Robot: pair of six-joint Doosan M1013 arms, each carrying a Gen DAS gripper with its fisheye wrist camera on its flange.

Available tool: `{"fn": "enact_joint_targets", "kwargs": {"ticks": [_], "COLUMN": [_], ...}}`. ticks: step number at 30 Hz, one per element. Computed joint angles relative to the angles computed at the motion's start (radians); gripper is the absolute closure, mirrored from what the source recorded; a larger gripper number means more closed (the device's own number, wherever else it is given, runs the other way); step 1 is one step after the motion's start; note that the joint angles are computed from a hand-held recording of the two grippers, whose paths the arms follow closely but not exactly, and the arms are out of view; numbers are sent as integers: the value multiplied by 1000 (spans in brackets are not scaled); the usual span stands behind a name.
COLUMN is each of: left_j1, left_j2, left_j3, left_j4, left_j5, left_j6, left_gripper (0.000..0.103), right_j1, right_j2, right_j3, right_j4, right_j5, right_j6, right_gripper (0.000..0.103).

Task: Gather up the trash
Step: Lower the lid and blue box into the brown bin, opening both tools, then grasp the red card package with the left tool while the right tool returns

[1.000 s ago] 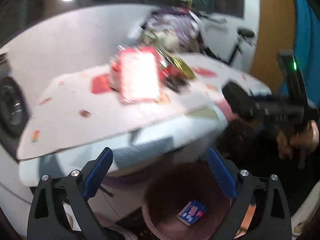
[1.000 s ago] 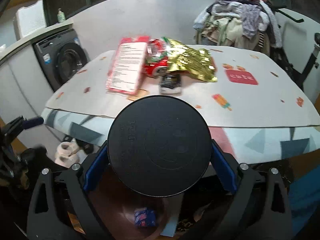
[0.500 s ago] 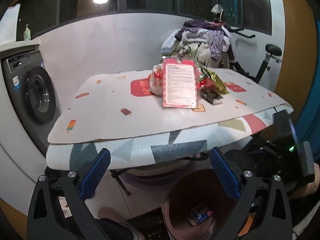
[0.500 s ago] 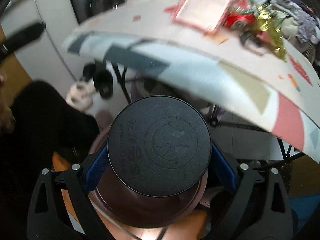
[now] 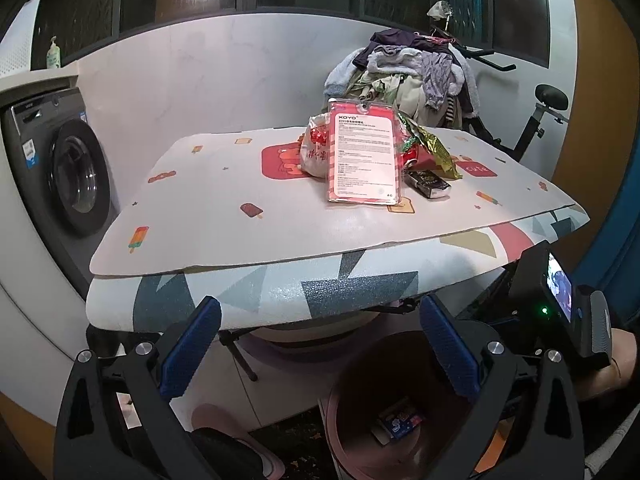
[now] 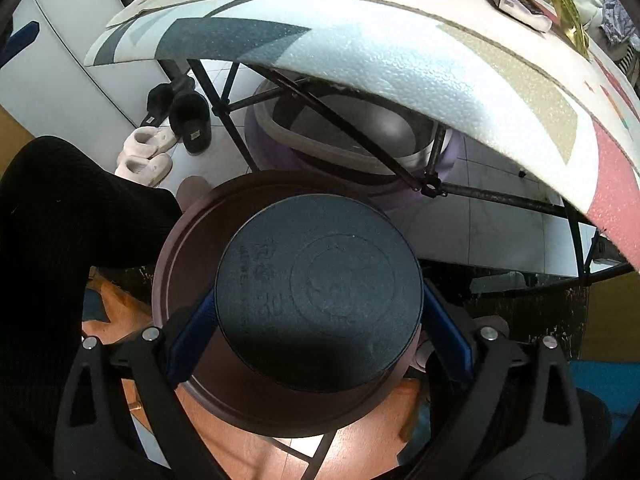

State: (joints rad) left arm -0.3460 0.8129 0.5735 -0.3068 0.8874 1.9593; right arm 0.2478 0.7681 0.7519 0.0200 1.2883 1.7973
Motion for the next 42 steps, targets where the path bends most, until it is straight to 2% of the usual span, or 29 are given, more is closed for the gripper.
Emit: {"fn": "enact_joint_targets", "kwargs": {"ticks": [16,19,27,38,42], "left_j1": [-1,-1,-1,0,4], "left_j2": [9,9,15,26,41], "left_j3": [-17,-17,-26,-47,-78], "left_j4": [14,13,26,10,2], "left_j5": [19,19,21,52,79], "left_j6": [-8,-9,-22,-12,-35], "left_gripper": [6,6,6,6,6], "right_j1": [-5,-6,-6,-27,-33], "right_j2": [-33,-50,-105,-186,-196], "right_j3": [48,71,145,273,289], "right_j4": [-20,-31,-88,-159,-177], "right_j5": [-78,-114,-257,-491,-516], "right_j6": [37,53,130,316,369], "right_gripper": [7,6,6,6,6]}}
